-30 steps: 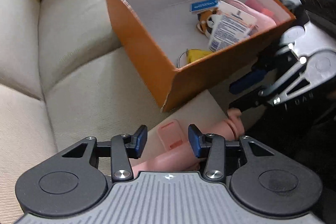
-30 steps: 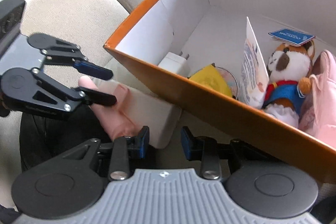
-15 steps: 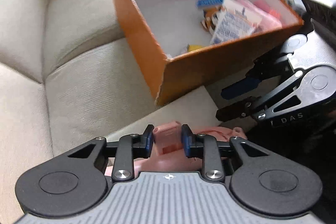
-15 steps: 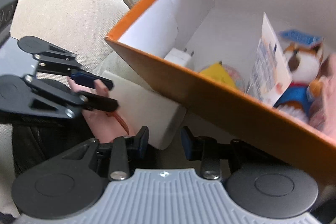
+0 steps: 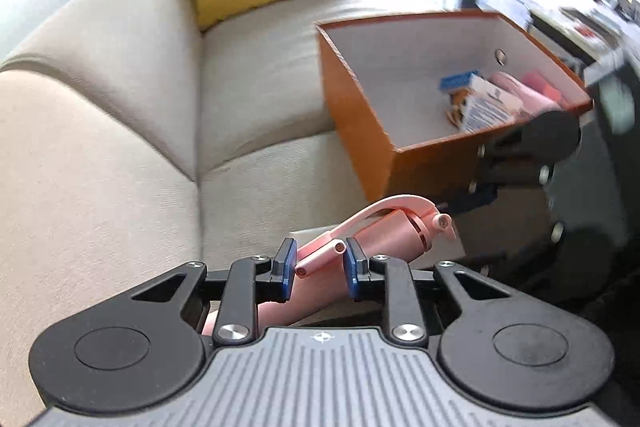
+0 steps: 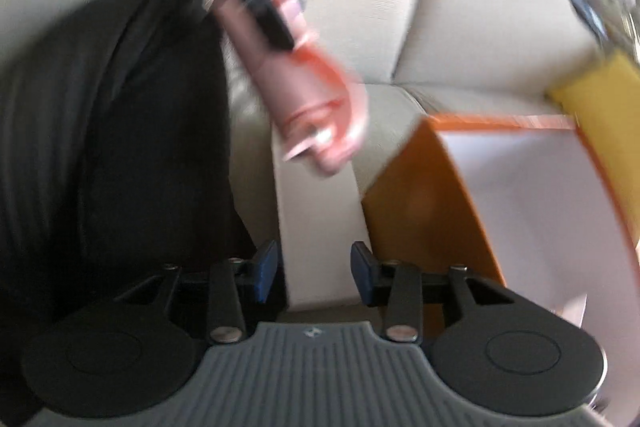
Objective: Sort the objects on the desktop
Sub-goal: 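Grasp the pink selfie stick with the left gripper while the right gripper reaches the white glasses case, then grasp the white glasses case with the right gripper while the left gripper holds the selfie stick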
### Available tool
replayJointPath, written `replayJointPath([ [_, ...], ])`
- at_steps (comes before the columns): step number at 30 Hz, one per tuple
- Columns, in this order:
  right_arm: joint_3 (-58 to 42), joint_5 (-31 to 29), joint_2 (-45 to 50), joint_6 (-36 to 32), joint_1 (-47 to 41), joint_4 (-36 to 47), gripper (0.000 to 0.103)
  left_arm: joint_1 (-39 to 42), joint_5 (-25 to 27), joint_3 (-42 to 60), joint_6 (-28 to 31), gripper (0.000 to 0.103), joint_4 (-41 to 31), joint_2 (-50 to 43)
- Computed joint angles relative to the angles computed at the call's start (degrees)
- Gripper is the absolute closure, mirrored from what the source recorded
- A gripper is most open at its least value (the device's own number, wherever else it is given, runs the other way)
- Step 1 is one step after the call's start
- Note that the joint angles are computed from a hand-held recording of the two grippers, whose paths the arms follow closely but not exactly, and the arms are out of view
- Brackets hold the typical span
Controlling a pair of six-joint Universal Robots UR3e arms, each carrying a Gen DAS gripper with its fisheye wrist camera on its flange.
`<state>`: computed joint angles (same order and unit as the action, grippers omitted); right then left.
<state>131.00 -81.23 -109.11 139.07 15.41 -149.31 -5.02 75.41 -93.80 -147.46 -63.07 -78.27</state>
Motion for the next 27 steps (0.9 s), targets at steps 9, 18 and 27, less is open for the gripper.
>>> replayJointPath([
  [9,-4.3,-10.0,8.5,-3.0,8.7,-1.5,0.055,6.1,-4.1,-1.5,-4.3,0.075,-0.6,4.9],
  [18,0.9,-14.8,8.6,-9.8,13.7,-8.8,0.053,6.2,-4.8,-5.4,-4.5,0.074,1.4,8.6],
  [27,3.1,-20.0,8.9,-6.9,18.5,-10.8,0.051,5.2,-4.0,-5.6,-6.6,0.074,2.3,8.8],
])
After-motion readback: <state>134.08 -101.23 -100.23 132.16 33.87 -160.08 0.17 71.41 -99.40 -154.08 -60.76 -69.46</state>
